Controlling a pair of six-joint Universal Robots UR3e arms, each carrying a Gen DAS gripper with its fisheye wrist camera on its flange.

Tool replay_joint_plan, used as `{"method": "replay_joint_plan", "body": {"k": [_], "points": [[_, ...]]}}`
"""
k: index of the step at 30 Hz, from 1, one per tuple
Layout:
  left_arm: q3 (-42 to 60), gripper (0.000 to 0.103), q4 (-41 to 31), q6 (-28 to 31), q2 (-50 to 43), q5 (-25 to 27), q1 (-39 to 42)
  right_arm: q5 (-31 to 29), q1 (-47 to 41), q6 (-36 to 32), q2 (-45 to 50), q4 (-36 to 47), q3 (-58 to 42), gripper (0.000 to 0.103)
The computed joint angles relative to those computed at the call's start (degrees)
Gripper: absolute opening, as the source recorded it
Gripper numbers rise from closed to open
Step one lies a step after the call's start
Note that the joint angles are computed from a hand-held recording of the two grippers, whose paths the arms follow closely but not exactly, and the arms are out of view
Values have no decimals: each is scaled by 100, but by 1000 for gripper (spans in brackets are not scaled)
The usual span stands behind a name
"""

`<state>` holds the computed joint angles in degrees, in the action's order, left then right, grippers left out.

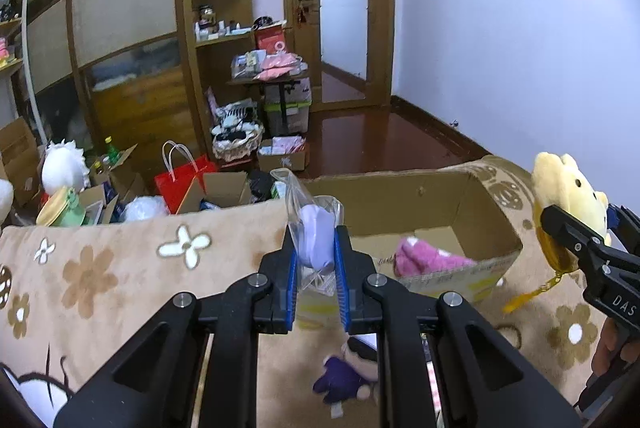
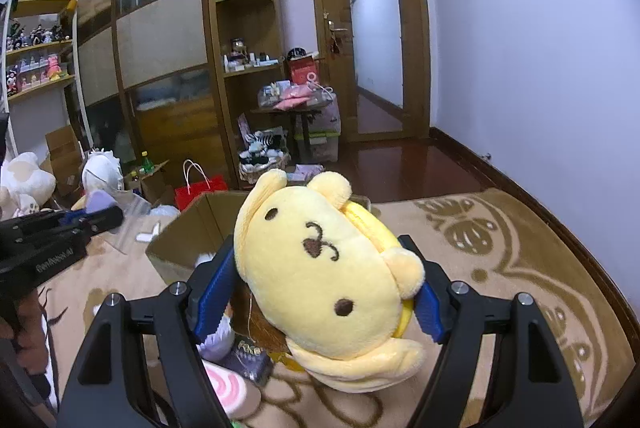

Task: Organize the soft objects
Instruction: 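Lift the bagged doll with the left tool while the right tool carries the yellow dog toward the box, then open both tools over the box to drop the bagged doll and yellow dog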

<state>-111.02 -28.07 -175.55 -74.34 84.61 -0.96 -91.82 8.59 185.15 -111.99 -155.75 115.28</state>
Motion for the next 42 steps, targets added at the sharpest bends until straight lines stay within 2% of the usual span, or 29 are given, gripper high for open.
{"method": "replay_joint_plan", "body": {"k": [8,16,27,42], "points": [[489,15,395,-67,-875,145,-223,133,64,-29,828,-375,-531,81],[696,16,414,-79,-1310,26,-141,436,-40,-29,1426,-811,-829,81],[796,18,277,37,-1710,-163,-189,800,-273,144,1678,-1140,-568,81],[968,23,-92,183,-2010,-327,-197,969,-375,164,1893,-870,-560,84]]}}
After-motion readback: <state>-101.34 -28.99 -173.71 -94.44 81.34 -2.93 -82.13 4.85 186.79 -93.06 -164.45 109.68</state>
